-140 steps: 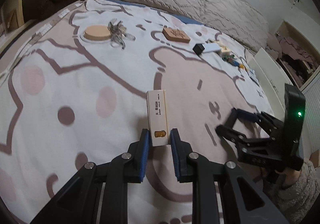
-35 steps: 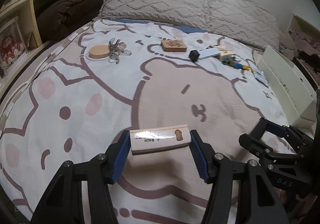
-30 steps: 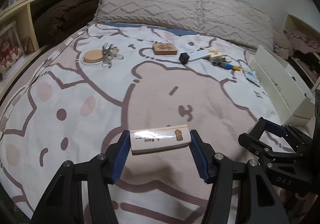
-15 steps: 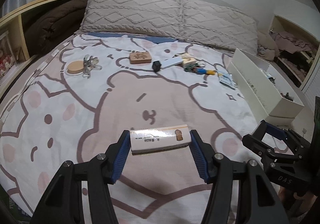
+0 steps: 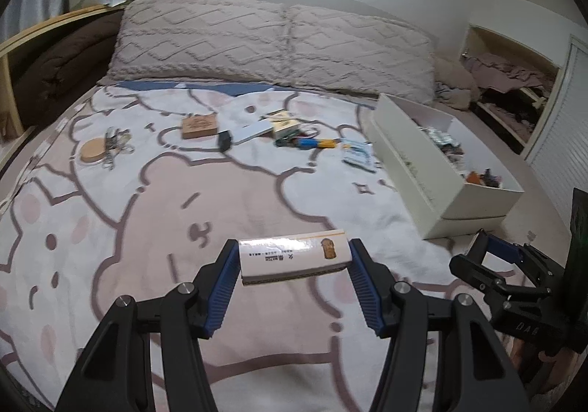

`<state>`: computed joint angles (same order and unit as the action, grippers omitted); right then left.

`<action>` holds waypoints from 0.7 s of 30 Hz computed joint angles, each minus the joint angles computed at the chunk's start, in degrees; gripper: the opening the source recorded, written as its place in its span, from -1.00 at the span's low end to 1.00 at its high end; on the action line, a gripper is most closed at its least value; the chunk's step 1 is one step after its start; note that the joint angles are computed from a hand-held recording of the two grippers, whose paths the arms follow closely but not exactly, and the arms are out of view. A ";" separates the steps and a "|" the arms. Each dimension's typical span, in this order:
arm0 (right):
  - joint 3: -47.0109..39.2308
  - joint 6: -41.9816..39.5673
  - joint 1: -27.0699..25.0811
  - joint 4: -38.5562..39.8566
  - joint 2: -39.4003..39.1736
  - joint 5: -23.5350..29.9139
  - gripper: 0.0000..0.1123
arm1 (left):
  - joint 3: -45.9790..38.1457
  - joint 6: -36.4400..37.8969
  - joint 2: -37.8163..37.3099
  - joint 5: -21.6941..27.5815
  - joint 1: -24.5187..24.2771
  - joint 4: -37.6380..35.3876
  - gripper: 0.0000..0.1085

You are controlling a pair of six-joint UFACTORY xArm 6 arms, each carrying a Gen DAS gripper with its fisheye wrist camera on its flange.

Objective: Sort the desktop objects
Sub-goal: 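Carry the cream box and black lighter toward the white storage box with both tools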

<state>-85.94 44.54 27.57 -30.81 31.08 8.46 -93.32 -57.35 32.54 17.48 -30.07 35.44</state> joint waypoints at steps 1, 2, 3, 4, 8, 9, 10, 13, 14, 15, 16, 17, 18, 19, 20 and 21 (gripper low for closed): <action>1.14 0.56 -0.60 -0.49 -1.01 -0.46 0.45 | -0.98 0.60 0.59 0.02 -0.36 -0.59 0.08; 2.23 1.46 -1.21 -1.48 -2.00 -0.89 0.45 | -1.90 1.04 1.16 0.13 -0.67 -1.00 0.08; 3.02 2.48 -1.74 -2.71 -2.77 -1.13 0.45 | -3.05 1.82 1.87 0.19 -1.07 -1.69 0.08; 3.69 3.36 -2.25 -3.96 -3.49 -1.21 0.45 | -4.20 2.75 2.57 0.26 -1.43 -2.52 0.08; 5.05 8.56 -3.93 -11.87 -5.63 0.05 0.45 | -8.49 5.69 5.01 0.95 -2.67 -4.89 0.08; 5.39 9.06 -4.29 -12.66 -5.97 0.03 0.45 | -9.81 6.22 5.76 1.25 -2.96 -5.30 0.08; 5.91 9.42 -4.79 -13.20 -6.39 -0.11 0.45 | -10.86 6.55 6.35 1.46 -3.20 -5.56 0.08; 7.23 10.65 -6.18 -14.62 -7.39 -0.53 0.45 | -15.48 9.01 9.07 2.40 -3.95 -7.89 0.08; 7.53 11.43 -6.62 -15.39 -7.65 -0.61 0.45 | -16.60 9.56 9.73 2.65 -4.13 -8.39 0.08; 7.80 12.08 -7.04 -15.99 -7.88 -0.76 0.45 | -18.17 10.33 10.67 2.99 -4.37 -9.08 0.08; 8.18 13.06 -7.62 -16.81 -8.20 -0.99 0.45 | -19.52 10.99 11.49 3.27 -4.60 -9.66 0.08; 8.47 13.75 -8.10 -17.31 -8.44 -1.21 0.45 | -21.30 12.00 12.56 3.73 -4.88 -10.59 0.08; 8.71 14.23 -8.50 -17.57 -8.64 -1.47 0.45 | -23.24 13.32 13.73 4.19 -5.15 -11.76 0.08; 8.96 14.71 -8.93 -17.84 -8.85 -1.74 0.45 | -25.01 14.54 14.80 4.59 -5.39 -12.77 0.08; 9.11 15.10 -9.27 -18.16 -9.01 -1.89 0.45 | -26.25 15.39 15.54 4.87 -5.56 -13.42 0.08; 9.27 15.63 -9.66 -18.77 -9.22 -1.98 0.45 | -28.28 16.59 16.72 5.42 -5.78 -14.31 0.08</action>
